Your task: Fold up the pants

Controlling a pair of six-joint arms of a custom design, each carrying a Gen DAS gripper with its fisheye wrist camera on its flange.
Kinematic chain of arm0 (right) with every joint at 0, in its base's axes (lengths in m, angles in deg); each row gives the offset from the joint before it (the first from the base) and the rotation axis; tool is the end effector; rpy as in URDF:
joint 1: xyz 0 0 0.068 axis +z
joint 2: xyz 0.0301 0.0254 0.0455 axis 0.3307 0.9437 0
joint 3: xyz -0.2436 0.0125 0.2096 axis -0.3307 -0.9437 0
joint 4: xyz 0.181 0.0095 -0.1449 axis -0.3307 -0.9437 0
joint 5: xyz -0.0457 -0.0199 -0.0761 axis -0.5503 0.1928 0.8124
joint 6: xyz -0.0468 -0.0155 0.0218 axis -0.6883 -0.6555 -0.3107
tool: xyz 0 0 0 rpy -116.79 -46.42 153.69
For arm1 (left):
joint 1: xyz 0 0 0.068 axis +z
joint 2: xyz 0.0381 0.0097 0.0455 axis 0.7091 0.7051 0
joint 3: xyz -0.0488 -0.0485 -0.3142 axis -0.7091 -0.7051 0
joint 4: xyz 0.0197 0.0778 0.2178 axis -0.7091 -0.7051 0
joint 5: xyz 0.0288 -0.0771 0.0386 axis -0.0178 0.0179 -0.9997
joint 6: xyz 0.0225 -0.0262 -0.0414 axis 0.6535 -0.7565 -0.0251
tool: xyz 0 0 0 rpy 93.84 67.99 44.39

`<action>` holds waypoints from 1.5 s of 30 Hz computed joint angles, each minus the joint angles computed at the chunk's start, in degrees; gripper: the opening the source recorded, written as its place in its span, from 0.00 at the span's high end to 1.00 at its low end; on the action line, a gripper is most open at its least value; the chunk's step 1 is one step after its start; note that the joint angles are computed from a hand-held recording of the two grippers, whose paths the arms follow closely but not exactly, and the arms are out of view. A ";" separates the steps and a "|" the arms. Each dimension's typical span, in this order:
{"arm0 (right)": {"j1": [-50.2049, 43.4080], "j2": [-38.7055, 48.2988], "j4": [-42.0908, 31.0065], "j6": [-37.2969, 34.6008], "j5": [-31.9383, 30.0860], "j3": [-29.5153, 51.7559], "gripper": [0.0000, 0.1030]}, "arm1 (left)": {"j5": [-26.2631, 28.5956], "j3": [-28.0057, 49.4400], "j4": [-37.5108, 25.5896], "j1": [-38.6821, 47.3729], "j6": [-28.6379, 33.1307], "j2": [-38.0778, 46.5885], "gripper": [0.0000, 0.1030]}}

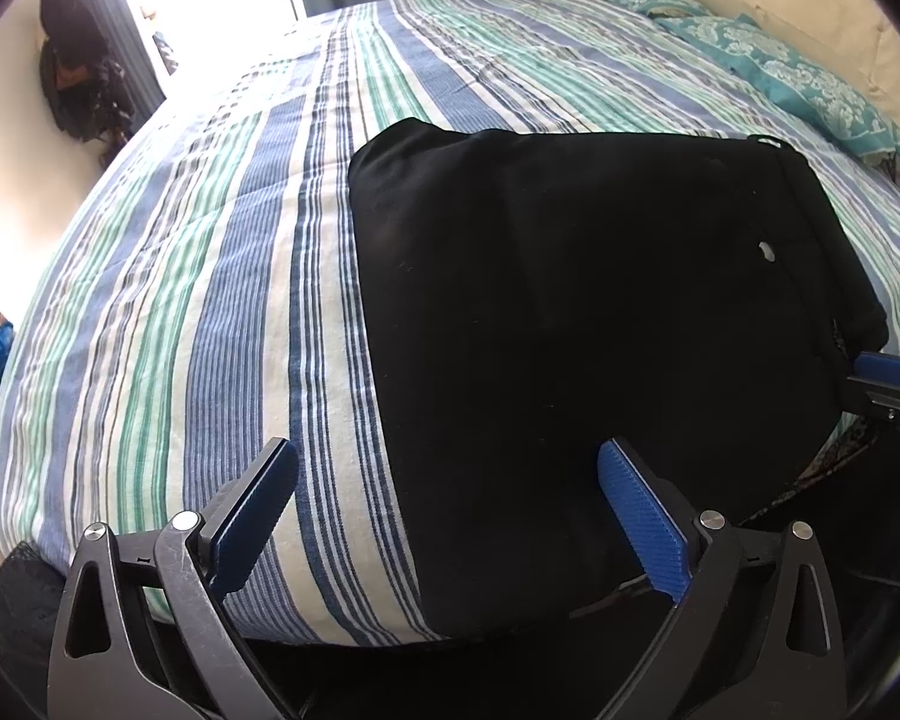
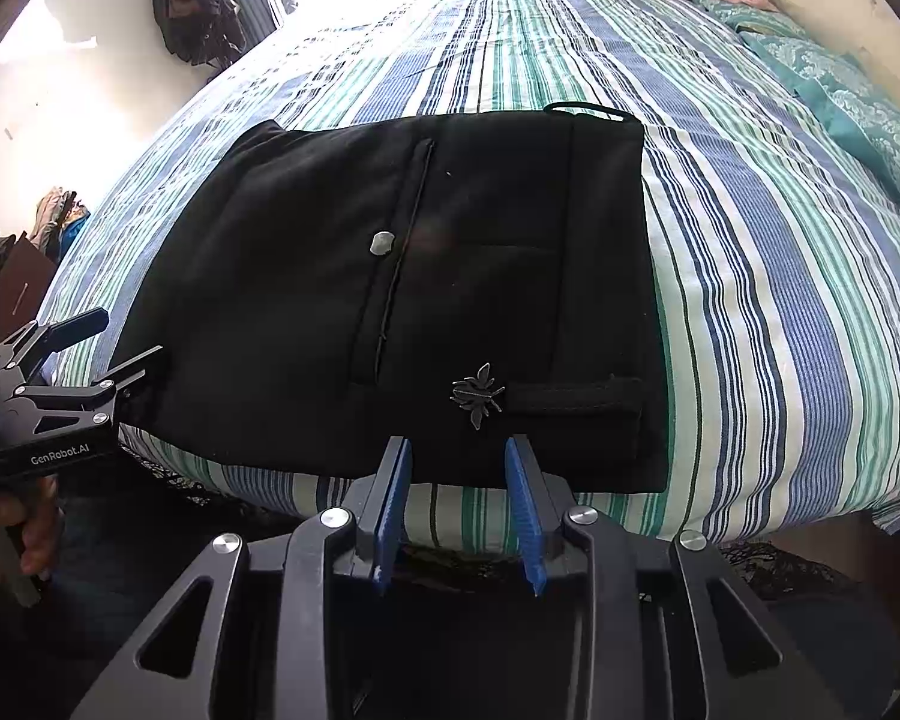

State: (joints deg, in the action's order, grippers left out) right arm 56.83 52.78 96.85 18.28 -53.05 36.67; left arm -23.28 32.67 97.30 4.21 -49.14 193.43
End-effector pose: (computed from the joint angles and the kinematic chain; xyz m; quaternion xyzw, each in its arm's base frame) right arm 0.1722 0.1287 0.1428 -0.0767 0.9697 0.0883 0.2143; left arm 0.1959 -0.1546 0.1296 0.0802 0.9597 0.0156 0.2689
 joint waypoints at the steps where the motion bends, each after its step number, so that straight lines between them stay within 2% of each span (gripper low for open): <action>1: -0.02 -0.10 -0.12 0.00 -0.07 0.05 0.67 | 0.51 -0.07 -0.28 0.31 -0.09 -0.59 0.03; 3: 0.05 -1.12 -0.35 0.15 -0.22 -0.12 0.64 | 1.97 -0.67 -0.77 1.25 0.34 -2.82 0.03; 6: 0.71 -4.75 -0.06 1.18 -1.46 -1.70 0.31 | 2.41 -3.37 -0.61 3.18 1.53 -8.68 0.03; 7: 2.10 -6.31 -1.58 2.49 0.73 -1.72 0.16 | 2.80 -4.54 -0.34 4.30 2.07 -10.76 0.03; 8: 3.44 -8.31 -2.60 3.56 2.99 -2.10 0.13 | 3.58 -5.47 -0.40 5.83 2.71 -12.56 0.03; 14: 1.24 -23.15 -5.07 5.23 2.89 -5.39 0.13 | 12.73 -9.88 -0.26 19.10 6.92 -16.39 0.03; 17: -10.87 -28.13 -4.20 2.49 -6.52 -6.78 0.13 | 18.13 -10.08 -1.48 25.18 8.50 -17.99 0.03; 19: -24.14 -29.23 -3.14 0.00 -17.86 -6.94 0.13 | 22.82 -8.80 -3.23 28.59 10.19 -18.61 0.03; 20: -30.97 -27.49 -2.40 -1.30 -24.62 -6.42 0.11 | 26.13 -7.41 -4.43 30.25 11.34 -17.59 0.03; 22: -42.50 -18.14 -2.08 -4.82 -38.71 -3.66 0.10 | 33.38 -4.71 -5.58 33.08 13.65 -13.64 0.03; 24: -46.71 -7.32 -3.65 -8.93 -45.72 0.21 0.10 | 36.72 -1.90 -6.03 32.86 13.78 -8.44 0.03; 26: -46.57 1.82 -4.80 -12.93 -46.91 3.63 0.10 | 38.50 -0.17 -4.87 31.73 12.95 -3.91 0.03; 29: -44.52 11.34 -3.39 -14.43 -45.80 6.81 0.10 | 40.93 1.01 -0.95 30.51 9.95 1.08 0.03; 31: -43.77 15.43 -0.89 -14.37 -46.10 8.01 0.10 | 42.65 1.79 1.44 30.54 7.55 4.20 0.03; 34: -42.88 20.83 1.26 -15.00 -49.89 10.64 0.10 | 43.82 3.29 4.02 29.18 4.53 7.50 0.03; 38: -40.71 24.50 1.39 -16.56 -51.58 13.16 0.10 | 42.02 6.68 2.73 24.88 2.55 10.03 0.01; 39: -40.01 24.54 2.40 -15.71 -52.01 13.07 0.10 | 42.18 7.27 2.41 23.97 2.59 10.19 0.04; 40: -39.32 24.55 2.83 -15.83 -53.33 12.81 0.18 | 43.13 7.99 1.68 23.04 3.14 10.46 0.08; 41: -38.47 24.78 1.49 -17.09 -53.84 13.42 0.23 | 42.89 8.70 0.76 21.36 3.64 10.27 0.37; 42: -36.47 23.67 1.79 -17.36 -51.07 12.86 0.28 | 38.92 9.31 -1.06 19.39 3.93 9.14 0.42; 43: -34.65 22.90 0.37 -18.53 -48.93 13.41 0.44 | 36.08 9.62 -2.13 17.81 3.98 7.94 0.55; 44: -33.43 22.02 0.47 -18.55 -48.33 13.27 0.50 | 34.62 9.99 -3.48 16.96 3.83 6.35 0.70; 45: -32.55 20.79 1.22 -17.81 -48.08 12.72 0.54 | 34.93 10.40 -4.88 17.11 3.74 4.48 0.77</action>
